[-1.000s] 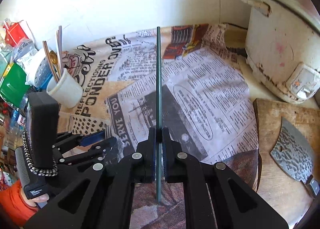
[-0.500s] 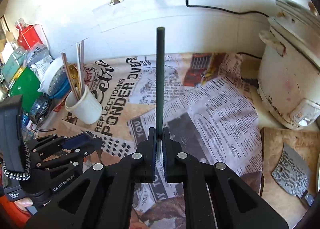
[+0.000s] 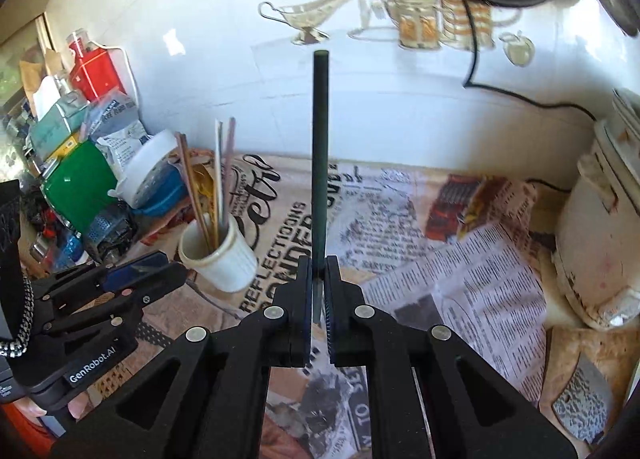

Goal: Organize utensils
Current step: 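Lift the fork and stick and lower them into the white cup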

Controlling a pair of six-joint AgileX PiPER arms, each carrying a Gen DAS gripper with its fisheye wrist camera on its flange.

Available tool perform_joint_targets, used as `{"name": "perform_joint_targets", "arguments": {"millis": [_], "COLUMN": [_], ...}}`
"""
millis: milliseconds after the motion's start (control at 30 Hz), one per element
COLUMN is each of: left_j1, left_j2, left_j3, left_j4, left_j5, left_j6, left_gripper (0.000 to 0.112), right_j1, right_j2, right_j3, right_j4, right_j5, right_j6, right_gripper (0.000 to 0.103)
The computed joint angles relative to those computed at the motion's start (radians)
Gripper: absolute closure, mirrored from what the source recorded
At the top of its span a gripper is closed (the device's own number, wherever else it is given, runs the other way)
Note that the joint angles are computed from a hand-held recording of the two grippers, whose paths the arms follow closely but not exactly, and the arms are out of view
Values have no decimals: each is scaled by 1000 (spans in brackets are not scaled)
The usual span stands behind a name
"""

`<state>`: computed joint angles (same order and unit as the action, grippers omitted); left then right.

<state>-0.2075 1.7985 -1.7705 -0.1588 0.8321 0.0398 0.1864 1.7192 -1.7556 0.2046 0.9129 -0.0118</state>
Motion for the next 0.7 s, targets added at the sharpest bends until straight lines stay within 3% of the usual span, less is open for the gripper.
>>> {"name": "perform_joint_targets", "arguments": {"millis": [467,700], "left_j1": [187,222], "left_j2": [52,165], "left_j3": [-225,-387], "left_j4": [-43,-72], "left_j5": [50,118], "left_j6": [58,92], "left_gripper": [89,89], "right_j1": [138,186], "right_j2": [290,494], "right_j3": [-544,-873], "right_j4": [-18,-44], "right_j5": [138,290], "right_j6": [68,117], "right_gripper": [98,98]}}
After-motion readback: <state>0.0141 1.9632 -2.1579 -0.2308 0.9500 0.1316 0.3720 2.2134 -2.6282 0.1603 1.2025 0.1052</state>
